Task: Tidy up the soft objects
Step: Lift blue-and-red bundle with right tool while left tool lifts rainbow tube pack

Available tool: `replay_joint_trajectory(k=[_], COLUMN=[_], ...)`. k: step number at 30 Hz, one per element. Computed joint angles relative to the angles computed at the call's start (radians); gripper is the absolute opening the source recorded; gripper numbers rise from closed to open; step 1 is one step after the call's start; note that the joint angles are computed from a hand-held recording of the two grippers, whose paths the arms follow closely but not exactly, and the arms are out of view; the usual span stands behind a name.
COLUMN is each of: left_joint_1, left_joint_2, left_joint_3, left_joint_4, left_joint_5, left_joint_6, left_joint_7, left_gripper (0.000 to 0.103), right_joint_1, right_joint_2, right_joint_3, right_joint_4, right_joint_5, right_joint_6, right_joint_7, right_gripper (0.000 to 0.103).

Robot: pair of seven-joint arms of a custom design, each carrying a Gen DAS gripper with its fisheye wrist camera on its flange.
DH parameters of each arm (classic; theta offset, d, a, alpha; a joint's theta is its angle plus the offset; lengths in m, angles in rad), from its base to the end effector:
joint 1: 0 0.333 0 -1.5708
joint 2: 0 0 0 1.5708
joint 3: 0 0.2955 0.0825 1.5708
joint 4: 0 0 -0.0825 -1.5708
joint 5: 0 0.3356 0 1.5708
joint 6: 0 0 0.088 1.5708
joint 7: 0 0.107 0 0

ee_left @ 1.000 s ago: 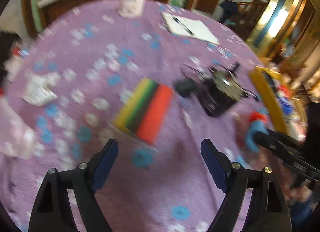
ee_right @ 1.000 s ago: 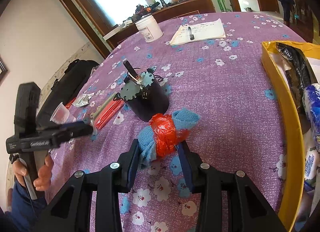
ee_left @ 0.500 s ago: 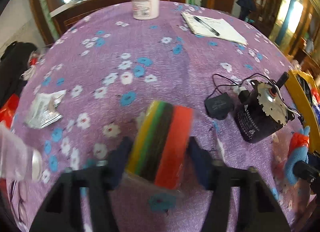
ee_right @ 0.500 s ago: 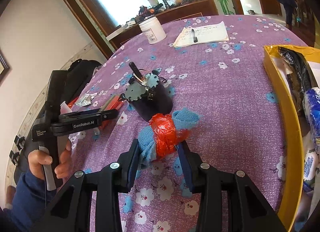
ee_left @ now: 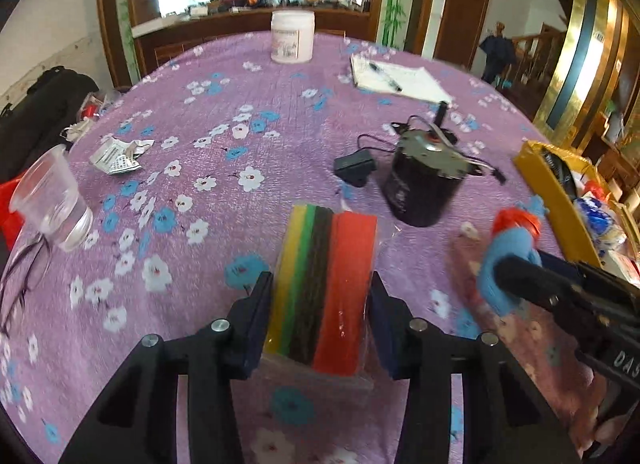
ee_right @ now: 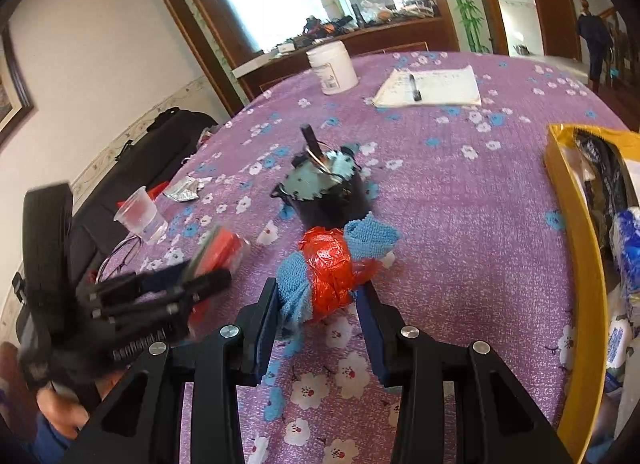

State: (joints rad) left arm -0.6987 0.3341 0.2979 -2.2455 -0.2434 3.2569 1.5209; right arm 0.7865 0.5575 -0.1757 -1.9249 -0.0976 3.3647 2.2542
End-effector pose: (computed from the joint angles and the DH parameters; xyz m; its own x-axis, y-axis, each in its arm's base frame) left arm 0.5193 -0.2024 0.3253 -0.1730 -0.9825 0.0691 -0.7641 0.0896 -0.6389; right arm 0.5046 0.3861 0.3284 0.2467 -0.8985 -0.3631 -0.7228 0.0790 -0.6866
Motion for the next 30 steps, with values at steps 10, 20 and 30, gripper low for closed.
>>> replay_joint_trajectory(k=[10,20,30], left_joint_1=[-0.314,-0.461,-0.470], left_joint_2=[0.014,0.030,0.009], left_joint_3=[0.230,0.277,0.188], left_joint_4=[-0.080,-0.088,-0.083], left_joint_5=[-0.252,-0.547,-0.691], left_joint_6=[0.203,0.334,0.431], left_joint_7=[0.086,0.320,0.496], left_gripper=[0.044,0.044,0.044], right_joint_1=[0.288,0.325,0.437], right_joint_2=[0.004,-0.016,-0.086], right_joint_3=[-0.261,-0.256,-0.286], right_joint_4=[-0.052,-0.092,-0.236], right_joint_5=[0.176,0.326,0.573], right_joint_6=[0.095,0.143,0.246], right_joint_7=[-0.135,-0.269,-0.424], right_gripper=[0.042,0.042,0.042])
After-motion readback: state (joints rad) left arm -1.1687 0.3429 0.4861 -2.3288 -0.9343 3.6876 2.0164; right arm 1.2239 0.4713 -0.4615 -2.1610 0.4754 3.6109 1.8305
